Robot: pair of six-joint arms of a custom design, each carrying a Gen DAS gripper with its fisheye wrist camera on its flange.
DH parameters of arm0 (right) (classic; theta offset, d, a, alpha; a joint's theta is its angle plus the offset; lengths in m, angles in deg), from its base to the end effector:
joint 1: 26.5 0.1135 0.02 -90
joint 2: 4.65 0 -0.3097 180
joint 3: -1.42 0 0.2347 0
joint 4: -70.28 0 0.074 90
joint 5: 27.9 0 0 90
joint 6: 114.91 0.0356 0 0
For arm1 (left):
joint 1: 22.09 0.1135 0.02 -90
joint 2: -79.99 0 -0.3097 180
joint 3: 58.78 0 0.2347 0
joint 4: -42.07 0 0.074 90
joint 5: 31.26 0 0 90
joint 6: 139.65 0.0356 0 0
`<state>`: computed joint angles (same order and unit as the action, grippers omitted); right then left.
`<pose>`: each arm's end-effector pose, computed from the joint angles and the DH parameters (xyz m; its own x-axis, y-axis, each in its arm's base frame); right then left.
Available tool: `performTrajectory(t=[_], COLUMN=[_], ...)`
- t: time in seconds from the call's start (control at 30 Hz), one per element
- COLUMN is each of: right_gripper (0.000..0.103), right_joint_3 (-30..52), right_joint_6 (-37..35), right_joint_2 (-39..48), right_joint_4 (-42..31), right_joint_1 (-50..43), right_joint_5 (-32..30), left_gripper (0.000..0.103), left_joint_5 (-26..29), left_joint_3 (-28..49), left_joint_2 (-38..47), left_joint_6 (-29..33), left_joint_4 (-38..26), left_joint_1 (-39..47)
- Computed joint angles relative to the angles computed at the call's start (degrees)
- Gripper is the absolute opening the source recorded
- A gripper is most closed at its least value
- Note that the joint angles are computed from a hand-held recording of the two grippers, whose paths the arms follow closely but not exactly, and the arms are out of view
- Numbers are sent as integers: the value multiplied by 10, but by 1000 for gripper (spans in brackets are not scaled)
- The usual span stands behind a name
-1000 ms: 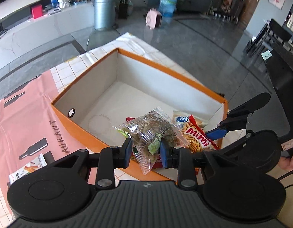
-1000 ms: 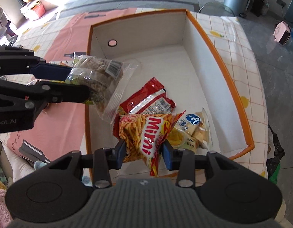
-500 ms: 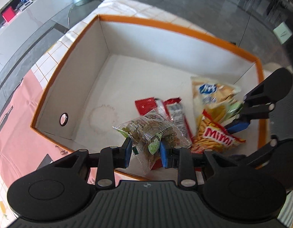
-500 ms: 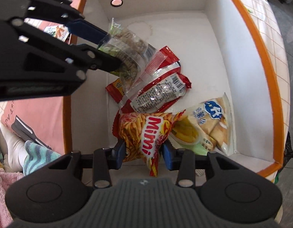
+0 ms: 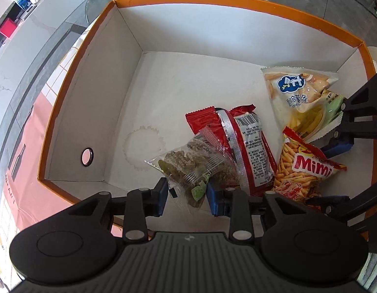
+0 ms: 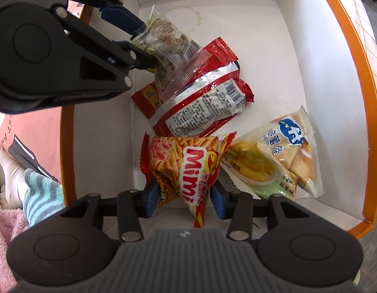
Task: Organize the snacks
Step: 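Carry both bags into the orange box and open both tools, then move both tools back over the remaining snacks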
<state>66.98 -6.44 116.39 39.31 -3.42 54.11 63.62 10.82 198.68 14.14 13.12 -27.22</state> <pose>0.2920 0.1298 0.0764 -0.9964 -0.0836 -0.0148 -0.0848 0.9849 0.1512 0.3434 -0.0339 0.1007 -0.3347 0.9276 -0.1662 0.9213 0.3591 0.1492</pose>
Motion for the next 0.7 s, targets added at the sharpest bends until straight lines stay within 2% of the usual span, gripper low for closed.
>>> performTrajectory(t=[0.13, 0.3, 0.4, 0.47, 0.57, 0.7], right_gripper=[48, 58, 59, 65, 67, 71], right_joint_3=[-16, -29, -38, -45, -57, -51], right_joint_6=[10, 28, 40, 49, 63, 80], right_joint_2=[0, -21, -36, -49, -76, -111], right_joint_4=[21, 23, 20, 20, 16, -14], right_joint_1=[7, 11, 18, 21, 33, 48], right_joint_5=[2, 5, 14, 15, 25, 41], left_gripper=[48, 64, 65, 65, 66, 67], left_joint_5=[3, 29, 43, 53, 72, 88], left_joint_3=[-11, -9, -19, -27, -24, -37], left_joint_2=[-10, -40, -65, -84, -108, -148], left_joint_6=[5, 17, 29, 38, 53, 61], left_joint_4=[15, -19, -28, -36, -57, -76], left_joint_1=[5, 22, 34, 43, 60, 74])
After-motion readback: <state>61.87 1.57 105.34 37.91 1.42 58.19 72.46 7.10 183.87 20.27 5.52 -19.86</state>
